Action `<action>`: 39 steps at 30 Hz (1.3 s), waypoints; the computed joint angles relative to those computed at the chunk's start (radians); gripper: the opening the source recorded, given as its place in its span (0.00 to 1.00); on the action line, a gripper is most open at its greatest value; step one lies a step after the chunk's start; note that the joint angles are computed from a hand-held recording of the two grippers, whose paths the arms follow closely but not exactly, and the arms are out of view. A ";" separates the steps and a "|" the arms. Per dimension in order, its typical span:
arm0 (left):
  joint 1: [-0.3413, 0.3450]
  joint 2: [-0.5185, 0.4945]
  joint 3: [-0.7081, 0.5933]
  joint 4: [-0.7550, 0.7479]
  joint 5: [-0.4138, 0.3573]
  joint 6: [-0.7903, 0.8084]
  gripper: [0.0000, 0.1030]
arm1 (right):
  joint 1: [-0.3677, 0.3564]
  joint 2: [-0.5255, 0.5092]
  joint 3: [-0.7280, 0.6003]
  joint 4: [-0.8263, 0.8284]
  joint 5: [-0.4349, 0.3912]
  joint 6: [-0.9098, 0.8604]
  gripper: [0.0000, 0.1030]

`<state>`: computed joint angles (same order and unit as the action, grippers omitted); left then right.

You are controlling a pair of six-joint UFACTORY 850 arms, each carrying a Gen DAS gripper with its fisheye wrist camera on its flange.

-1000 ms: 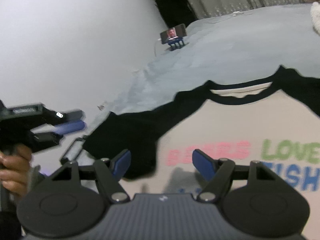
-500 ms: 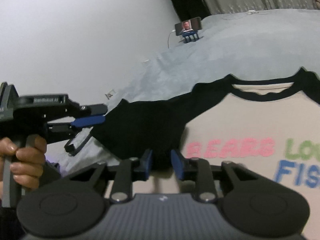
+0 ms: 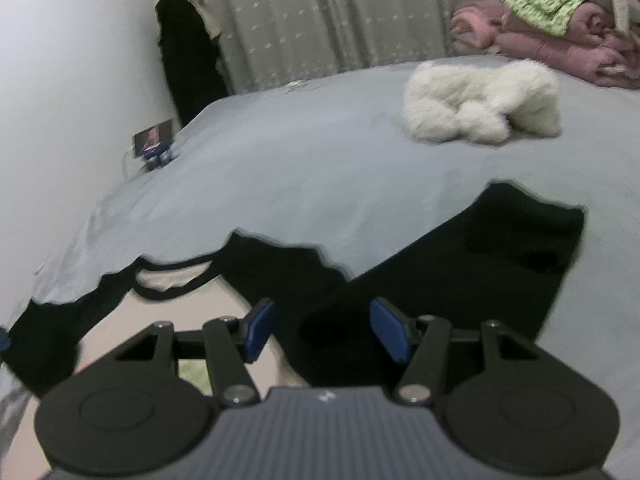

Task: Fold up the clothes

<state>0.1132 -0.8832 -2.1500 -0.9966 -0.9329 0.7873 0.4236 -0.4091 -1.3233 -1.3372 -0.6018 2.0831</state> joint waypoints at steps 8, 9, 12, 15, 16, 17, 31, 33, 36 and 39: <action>-0.005 -0.012 -0.014 0.031 0.016 -0.013 0.26 | -0.067 -0.114 -0.161 0.246 0.072 -0.541 0.54; -0.006 -0.013 -0.016 0.033 0.019 -0.014 0.26 | -0.073 -0.134 -0.185 0.301 0.058 -0.612 0.51; -0.007 -0.018 -0.023 0.039 0.016 -0.018 0.26 | -0.096 -0.157 -0.218 0.432 0.060 -0.777 0.10; -0.009 -0.015 -0.018 0.044 0.022 -0.009 0.26 | -0.106 -0.142 -0.216 0.358 0.048 -0.682 0.08; -0.011 -0.012 -0.011 0.046 0.028 -0.005 0.26 | -0.107 -0.136 -0.207 0.314 0.055 -0.639 0.06; -0.011 -0.012 -0.009 0.050 0.032 -0.004 0.26 | -0.108 -0.141 -0.215 0.302 0.041 -0.637 0.06; -0.018 0.002 0.017 0.044 0.065 0.017 0.26 | -0.101 -0.164 -0.193 0.224 -0.158 -0.579 0.10; -0.018 0.006 0.023 0.043 0.064 0.024 0.26 | -0.085 -0.117 -0.127 0.161 -0.152 -0.427 0.24; -0.020 0.013 0.033 0.045 0.059 0.031 0.26 | -0.053 -0.057 -0.050 0.110 -0.149 -0.274 0.42; -0.023 0.026 0.048 0.072 0.051 0.027 0.27 | -0.031 -0.011 -0.014 0.148 -0.142 -0.246 0.45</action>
<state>0.0898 -0.8573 -2.1020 -0.9247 -0.8821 0.8147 0.3931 -0.4199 -1.3372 -1.1889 -0.7436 1.8367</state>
